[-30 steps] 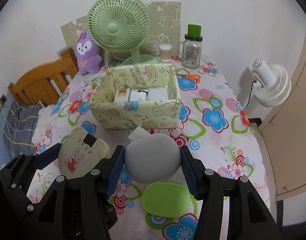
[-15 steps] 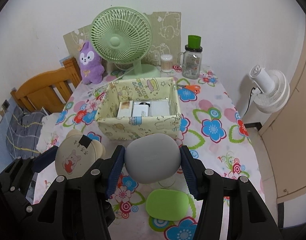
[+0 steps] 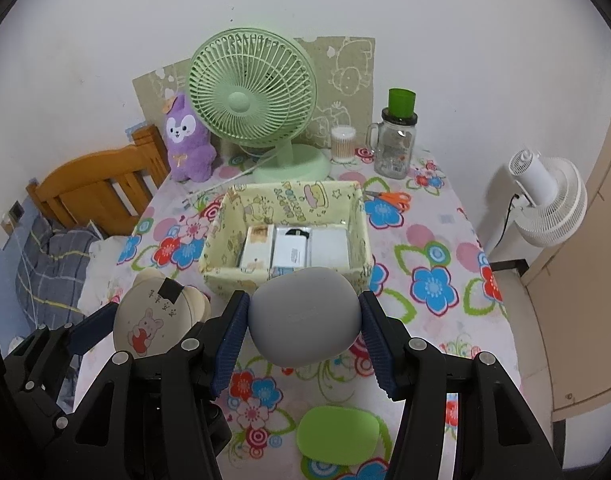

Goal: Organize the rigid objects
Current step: 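Lift the mirror with the left gripper while the right gripper carries the puff toward the fabric box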

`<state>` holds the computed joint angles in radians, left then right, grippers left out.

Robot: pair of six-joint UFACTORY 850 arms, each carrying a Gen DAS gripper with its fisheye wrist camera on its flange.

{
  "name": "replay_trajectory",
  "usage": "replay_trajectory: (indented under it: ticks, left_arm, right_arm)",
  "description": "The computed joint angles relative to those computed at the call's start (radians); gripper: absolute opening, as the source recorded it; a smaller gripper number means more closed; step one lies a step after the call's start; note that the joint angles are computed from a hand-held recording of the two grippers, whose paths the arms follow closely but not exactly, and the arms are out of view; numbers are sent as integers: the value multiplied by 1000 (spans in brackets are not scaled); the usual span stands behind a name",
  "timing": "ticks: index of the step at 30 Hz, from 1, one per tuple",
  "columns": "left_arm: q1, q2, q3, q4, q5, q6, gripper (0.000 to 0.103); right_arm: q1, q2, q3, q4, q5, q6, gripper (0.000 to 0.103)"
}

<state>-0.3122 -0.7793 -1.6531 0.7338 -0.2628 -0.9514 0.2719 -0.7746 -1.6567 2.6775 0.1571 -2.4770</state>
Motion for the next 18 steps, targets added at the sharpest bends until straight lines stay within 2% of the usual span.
replay_trajectory:
  ticks: [7, 18]
  left_arm:
    - [8, -65, -113, -126, -35, 131, 77]
    - [19, -203, -352, -319, -135, 344, 77]
  right_arm:
    - [-12, -60, -104, 113, 36, -115, 59]
    - [-35, -193, -328, 291, 131, -290, 59]
